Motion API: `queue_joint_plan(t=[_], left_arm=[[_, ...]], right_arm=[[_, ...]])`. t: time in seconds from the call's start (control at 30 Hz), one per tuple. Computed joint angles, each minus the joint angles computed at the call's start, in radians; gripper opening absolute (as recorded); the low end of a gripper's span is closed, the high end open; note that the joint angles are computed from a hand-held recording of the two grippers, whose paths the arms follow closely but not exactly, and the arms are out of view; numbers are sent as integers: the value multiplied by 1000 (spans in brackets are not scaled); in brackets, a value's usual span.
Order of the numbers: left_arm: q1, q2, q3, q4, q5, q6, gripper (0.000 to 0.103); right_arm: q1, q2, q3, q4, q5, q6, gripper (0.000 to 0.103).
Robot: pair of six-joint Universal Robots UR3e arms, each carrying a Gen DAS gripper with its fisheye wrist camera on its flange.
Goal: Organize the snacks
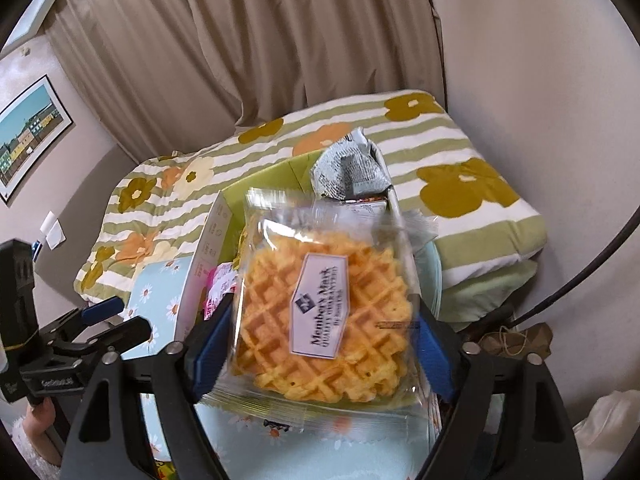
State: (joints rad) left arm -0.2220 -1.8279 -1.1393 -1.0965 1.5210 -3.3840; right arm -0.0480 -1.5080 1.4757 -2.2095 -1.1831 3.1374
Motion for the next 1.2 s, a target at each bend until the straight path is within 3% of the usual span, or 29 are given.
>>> queue_joint_plan(t=[0.07, 0.13, 0.23, 0.37, 0.5, 0.8, 0.9, 1.03, 1.2], left_arm=[[-8, -1, 4, -4, 26, 1, 102], [-14, -4, 5, -8, 48, -1, 102], [-16, 7, -27, -3, 58, -16, 102], [-13, 45, -82, 9, 61, -34, 102], [-13, 100, -120, 14, 76, -34, 102], [21, 322, -180, -1, 111, 7, 103], [37, 431, -209, -7, 132, 32, 102], [61, 608, -280, -15, 159, 62, 103], [24, 799, -358, -68, 287, 96, 103]], right_arm=[[-8, -17, 44, -67, -1, 4, 102], [-3, -24, 68, -102, -37, -6, 102], [42, -10, 59, -97, -175, -11, 102], [12, -26, 89, -93, -111, -26, 102], [23, -63, 100, -95, -112, -5, 102], [141, -182, 28, -69, -209, 59, 102], [248, -220, 2, -73, -316, 91, 102], [477, -260, 5, -118, -559, 152, 102], [723, -243, -12, -115, -782, 253, 102]])
